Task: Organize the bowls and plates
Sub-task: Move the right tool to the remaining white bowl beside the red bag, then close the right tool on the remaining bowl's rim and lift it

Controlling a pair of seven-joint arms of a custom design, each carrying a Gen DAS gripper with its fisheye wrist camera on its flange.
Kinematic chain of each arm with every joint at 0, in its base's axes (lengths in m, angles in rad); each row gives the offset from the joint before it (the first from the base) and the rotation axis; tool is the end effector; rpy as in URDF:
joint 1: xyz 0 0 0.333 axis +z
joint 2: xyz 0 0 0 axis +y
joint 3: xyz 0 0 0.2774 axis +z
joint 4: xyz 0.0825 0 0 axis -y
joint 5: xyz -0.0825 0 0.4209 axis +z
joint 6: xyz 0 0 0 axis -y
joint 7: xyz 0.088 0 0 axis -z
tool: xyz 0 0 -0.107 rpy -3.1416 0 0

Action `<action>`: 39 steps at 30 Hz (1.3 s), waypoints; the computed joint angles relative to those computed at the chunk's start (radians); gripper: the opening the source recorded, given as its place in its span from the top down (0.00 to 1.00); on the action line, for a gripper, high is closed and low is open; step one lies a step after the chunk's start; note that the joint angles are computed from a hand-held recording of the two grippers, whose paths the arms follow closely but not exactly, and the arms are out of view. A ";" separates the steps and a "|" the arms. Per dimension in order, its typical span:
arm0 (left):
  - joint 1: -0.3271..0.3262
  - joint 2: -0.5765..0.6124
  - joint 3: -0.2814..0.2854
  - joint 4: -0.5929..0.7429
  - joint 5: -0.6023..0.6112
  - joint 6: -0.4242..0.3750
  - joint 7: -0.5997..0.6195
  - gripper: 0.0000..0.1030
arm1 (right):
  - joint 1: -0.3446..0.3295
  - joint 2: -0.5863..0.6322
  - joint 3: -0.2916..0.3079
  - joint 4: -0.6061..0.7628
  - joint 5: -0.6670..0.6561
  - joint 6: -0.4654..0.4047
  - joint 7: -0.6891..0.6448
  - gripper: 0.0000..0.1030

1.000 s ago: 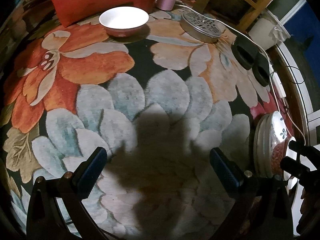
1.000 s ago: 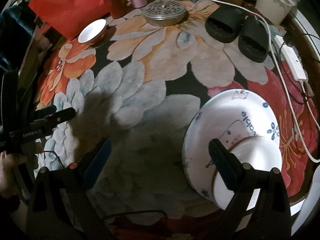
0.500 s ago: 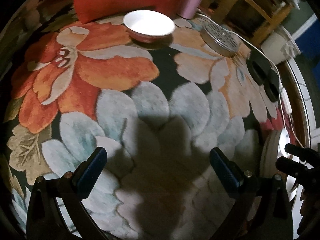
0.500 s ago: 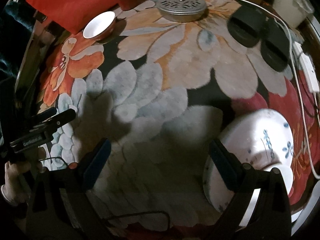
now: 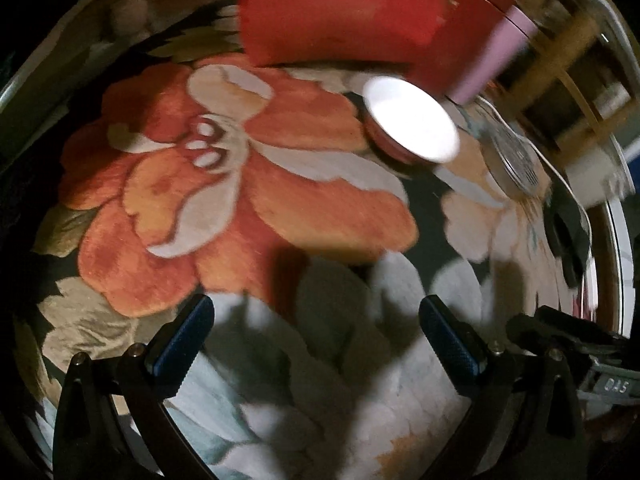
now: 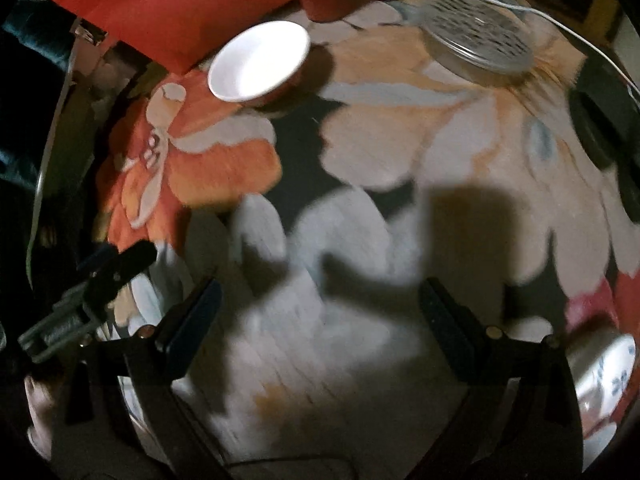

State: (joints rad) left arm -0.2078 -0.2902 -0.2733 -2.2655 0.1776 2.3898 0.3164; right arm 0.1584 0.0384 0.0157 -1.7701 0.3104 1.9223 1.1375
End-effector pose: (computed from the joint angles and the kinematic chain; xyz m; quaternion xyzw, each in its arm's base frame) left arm 0.4812 -0.2542 0.4644 -0.8754 0.4271 -0.2057 0.0945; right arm 0.6089 0.1287 0.4951 -0.8533 0.4968 0.0459 0.1517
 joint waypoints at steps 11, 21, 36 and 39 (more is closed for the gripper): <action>0.053 -0.044 0.029 -0.038 0.010 -0.039 -0.011 0.01 | 0.034 0.299 0.040 0.317 0.028 0.054 0.290 0.08; 0.057 -0.095 0.035 -0.099 -0.030 -0.041 0.012 0.01 | 0.075 0.566 0.073 0.648 -0.035 -0.059 0.506 0.77; 0.040 -0.069 0.037 -0.123 -0.089 0.054 0.074 0.01 | -0.017 0.310 0.094 0.314 0.131 -0.305 0.080 0.87; 0.023 -0.039 0.044 -0.120 -0.132 0.089 0.102 0.01 | -0.006 0.265 0.079 0.245 0.131 -0.297 0.037 0.88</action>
State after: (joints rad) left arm -0.1851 -0.3295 -0.2288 -2.3851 0.0457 2.4792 0.4187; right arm 0.1528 0.3034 0.0943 -1.5247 0.4416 1.6255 1.1742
